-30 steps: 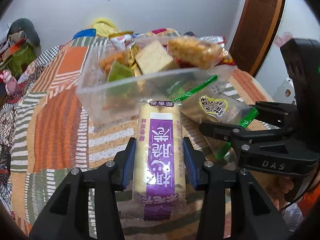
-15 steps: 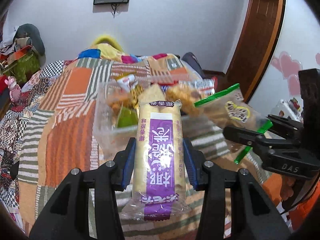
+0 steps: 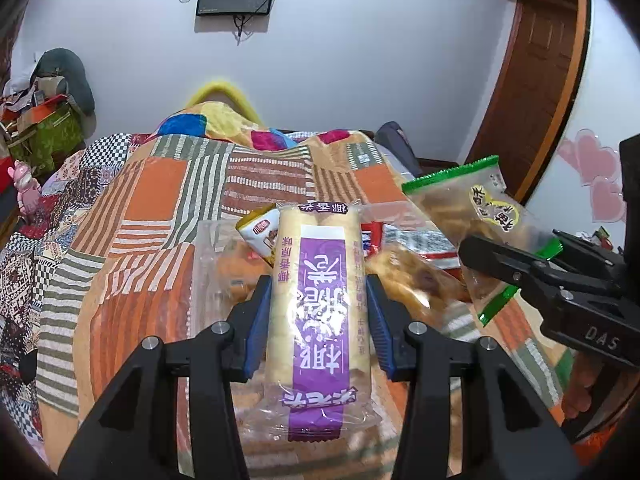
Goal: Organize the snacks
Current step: 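Lower the cracker roll and biscuit bag into the clear box, opening both tools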
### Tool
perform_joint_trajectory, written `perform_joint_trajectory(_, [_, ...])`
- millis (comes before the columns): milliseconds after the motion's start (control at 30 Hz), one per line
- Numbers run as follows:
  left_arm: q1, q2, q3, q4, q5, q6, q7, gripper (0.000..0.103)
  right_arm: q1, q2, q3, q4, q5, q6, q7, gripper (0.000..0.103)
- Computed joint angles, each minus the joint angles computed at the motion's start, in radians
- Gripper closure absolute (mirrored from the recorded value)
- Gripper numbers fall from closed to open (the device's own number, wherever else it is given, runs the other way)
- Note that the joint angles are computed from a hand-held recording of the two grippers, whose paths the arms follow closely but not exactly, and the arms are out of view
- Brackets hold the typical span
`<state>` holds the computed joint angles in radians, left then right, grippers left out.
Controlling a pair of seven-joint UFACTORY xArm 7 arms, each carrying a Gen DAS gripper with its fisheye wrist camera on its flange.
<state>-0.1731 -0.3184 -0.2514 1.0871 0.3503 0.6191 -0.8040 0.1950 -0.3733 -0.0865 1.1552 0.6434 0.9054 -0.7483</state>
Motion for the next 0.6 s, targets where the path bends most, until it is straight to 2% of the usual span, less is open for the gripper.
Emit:
perform_joint_trajectory(333, [0.013, 0.087, 0.048, 0.028, 0.004, -0.007, 0.013, 0.058, 0.014, 0.097, 0.062, 0.048, -0.034, 0.003, 0.026, 0.058])
perform_joint_trajectory(500, [0.012, 0.092, 0.056, 0.018, 0.006, -0.018, 0.011, 0.057, 0.009, 0.105, 0.069, 0.048, -0.045, 0.015, 0.024, 0.056])
perform_joint_trajectory(600, [0.008, 0.084, 0.059, 0.012, -0.006, -0.027, 0.017, 0.056, 0.004, 0.094, 0.068, 0.046, -0.05, 0.006, 0.022, 0.051])
